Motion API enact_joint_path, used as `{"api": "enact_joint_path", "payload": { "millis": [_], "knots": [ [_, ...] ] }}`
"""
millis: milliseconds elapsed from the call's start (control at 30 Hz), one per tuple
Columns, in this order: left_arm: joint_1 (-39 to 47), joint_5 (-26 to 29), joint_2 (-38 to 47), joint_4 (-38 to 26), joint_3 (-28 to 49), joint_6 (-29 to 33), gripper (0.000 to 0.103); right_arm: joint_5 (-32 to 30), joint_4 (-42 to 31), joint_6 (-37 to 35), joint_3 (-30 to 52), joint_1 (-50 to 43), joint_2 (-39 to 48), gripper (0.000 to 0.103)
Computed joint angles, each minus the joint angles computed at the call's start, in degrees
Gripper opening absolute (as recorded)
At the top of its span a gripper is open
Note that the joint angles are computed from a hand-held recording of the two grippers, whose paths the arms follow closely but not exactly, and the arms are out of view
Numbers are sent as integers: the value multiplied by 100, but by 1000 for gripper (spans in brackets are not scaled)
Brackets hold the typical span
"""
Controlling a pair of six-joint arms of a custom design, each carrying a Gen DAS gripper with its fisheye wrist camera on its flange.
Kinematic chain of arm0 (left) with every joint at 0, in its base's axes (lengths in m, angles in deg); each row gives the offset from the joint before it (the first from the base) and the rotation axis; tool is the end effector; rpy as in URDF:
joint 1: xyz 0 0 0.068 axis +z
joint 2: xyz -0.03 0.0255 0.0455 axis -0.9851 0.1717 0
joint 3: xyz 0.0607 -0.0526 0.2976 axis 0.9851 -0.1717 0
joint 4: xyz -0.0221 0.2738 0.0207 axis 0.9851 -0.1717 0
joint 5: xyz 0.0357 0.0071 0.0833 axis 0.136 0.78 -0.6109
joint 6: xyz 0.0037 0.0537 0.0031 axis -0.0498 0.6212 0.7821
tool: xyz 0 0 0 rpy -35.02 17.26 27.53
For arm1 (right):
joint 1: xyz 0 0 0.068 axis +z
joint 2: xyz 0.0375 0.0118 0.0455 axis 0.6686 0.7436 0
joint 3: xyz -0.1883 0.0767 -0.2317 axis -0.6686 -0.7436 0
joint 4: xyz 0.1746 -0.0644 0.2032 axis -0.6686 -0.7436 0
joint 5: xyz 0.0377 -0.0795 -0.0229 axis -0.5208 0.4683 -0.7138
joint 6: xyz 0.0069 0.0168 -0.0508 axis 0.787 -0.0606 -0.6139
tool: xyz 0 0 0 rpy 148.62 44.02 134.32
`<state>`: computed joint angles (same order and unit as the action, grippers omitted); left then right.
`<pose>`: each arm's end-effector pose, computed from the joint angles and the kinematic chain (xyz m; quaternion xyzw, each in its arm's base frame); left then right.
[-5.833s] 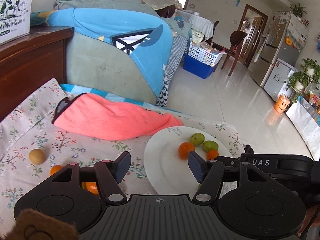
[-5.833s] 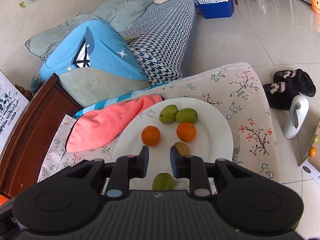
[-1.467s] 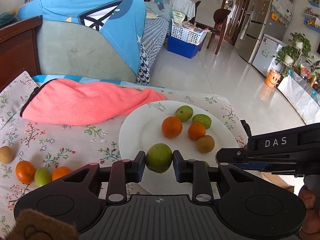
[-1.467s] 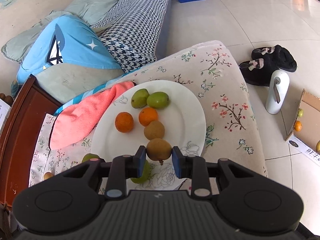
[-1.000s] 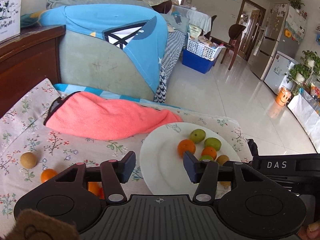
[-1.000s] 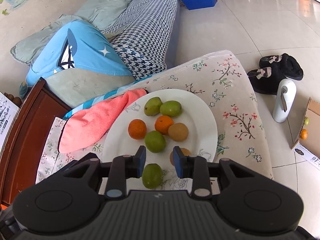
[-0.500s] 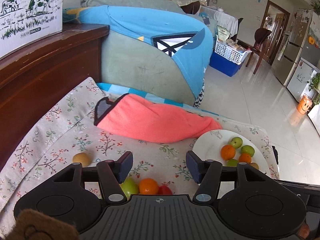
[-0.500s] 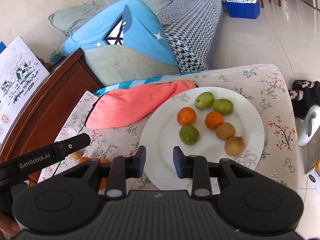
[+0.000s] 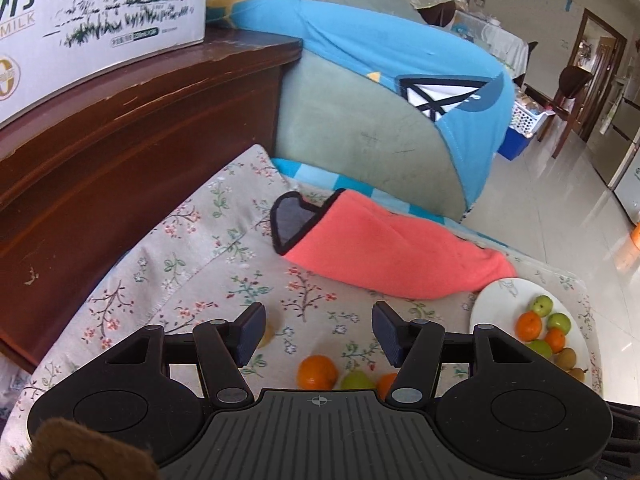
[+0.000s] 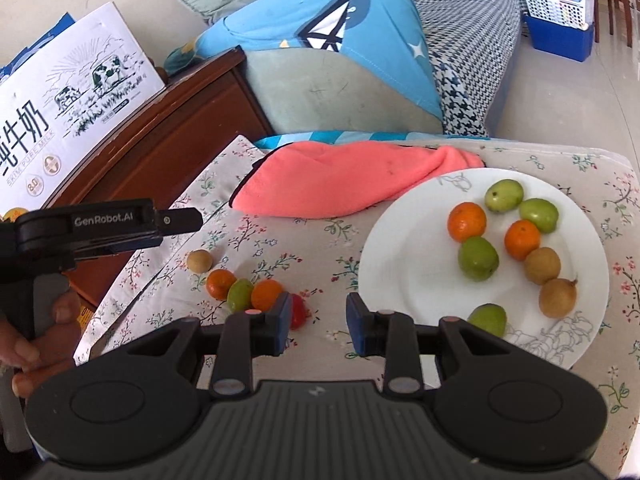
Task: Organize fruits
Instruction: 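Move both open grippers from the plate back to the fruit cluster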
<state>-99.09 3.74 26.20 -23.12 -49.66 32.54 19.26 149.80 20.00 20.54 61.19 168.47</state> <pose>0.2605 -0.0862 0.0664 -0.0058 0.9284 -0.0757 0.3637 0.1896 0.0723 0.0409 -0.0029 0.9131 0.2152 0.3464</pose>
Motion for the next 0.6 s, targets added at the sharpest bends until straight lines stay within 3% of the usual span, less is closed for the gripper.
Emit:
{"api": "enact_joint_path", "payload": {
  "millis": [300, 600],
  "knots": [
    [718, 340, 726, -403, 562, -173, 58, -14, -159, -605, 368, 154, 350, 32],
    [692, 214, 1253, -560, 976, -221, 58, 53, -536, -1028, 816, 292, 674, 32]
  ]
}}
